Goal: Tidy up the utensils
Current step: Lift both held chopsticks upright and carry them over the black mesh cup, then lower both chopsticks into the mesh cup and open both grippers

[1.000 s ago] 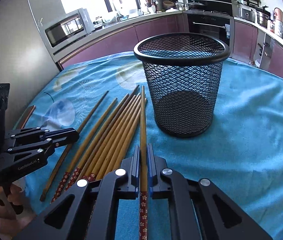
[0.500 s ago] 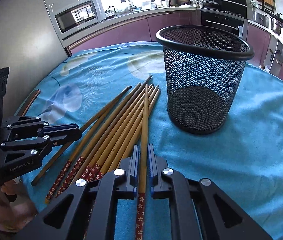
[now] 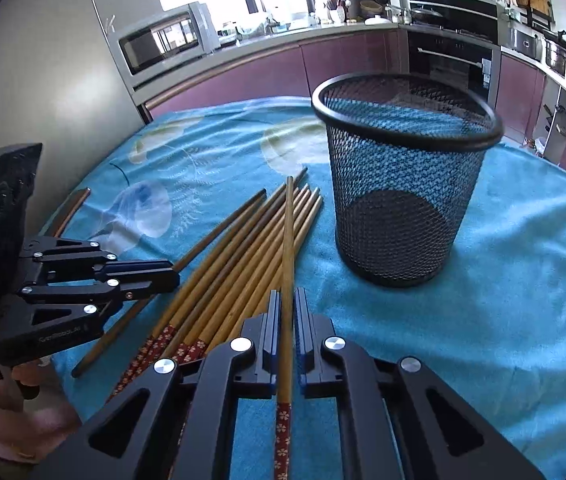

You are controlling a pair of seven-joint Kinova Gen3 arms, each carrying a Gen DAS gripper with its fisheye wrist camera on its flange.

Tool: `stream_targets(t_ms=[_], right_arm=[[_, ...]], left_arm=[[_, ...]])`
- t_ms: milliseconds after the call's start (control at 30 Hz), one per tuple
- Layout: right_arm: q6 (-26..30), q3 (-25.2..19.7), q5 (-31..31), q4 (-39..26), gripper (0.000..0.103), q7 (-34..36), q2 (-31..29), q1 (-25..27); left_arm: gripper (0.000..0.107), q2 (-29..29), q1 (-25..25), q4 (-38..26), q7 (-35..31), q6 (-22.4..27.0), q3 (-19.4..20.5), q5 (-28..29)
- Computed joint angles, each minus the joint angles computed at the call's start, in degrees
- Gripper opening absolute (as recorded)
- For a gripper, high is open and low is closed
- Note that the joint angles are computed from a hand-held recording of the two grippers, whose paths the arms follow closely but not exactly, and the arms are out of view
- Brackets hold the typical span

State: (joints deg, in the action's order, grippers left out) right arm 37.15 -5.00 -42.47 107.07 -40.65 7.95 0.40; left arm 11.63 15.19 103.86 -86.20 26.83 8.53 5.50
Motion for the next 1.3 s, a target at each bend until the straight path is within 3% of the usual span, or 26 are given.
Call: stream_targets(t_ms=[233, 533, 700, 900, 1300], right_arm=[[2.1, 1.8, -10.3, 1.4, 0.006, 9.7, -3.9, 2.6], [5.3, 6.1, -20.2, 1.5, 0.006, 18.3, -6.2, 3.5], [7.5, 7.4, -23.8, 0.2, 0.006, 21.3, -6.2, 4.4], [8.5, 7.8, -26.3, -2.1, 0.006, 23.3, -6.3, 5.2], [7.6, 8.1, -29.0, -7.7, 0.006, 23.8, -5.2, 6.6]], left_arm=[[0.008, -4.5, -5.1, 1.2, -11.6, -1.1, 3.0, 11.1], [0.008, -10.8, -5.7, 0.8, -26.6, -0.3, 0.8, 25.9], [0.008, -13.3, -4.1, 0.0, -29.7, -1.3, -1.4, 29.6], [0.008, -12.4, -3.5, -4.3, -31.0, -1.0, -2.6, 33.2], [0.008, -6.4, -1.2, -17.6, -19.8, -2.4, 1.3, 22.2]])
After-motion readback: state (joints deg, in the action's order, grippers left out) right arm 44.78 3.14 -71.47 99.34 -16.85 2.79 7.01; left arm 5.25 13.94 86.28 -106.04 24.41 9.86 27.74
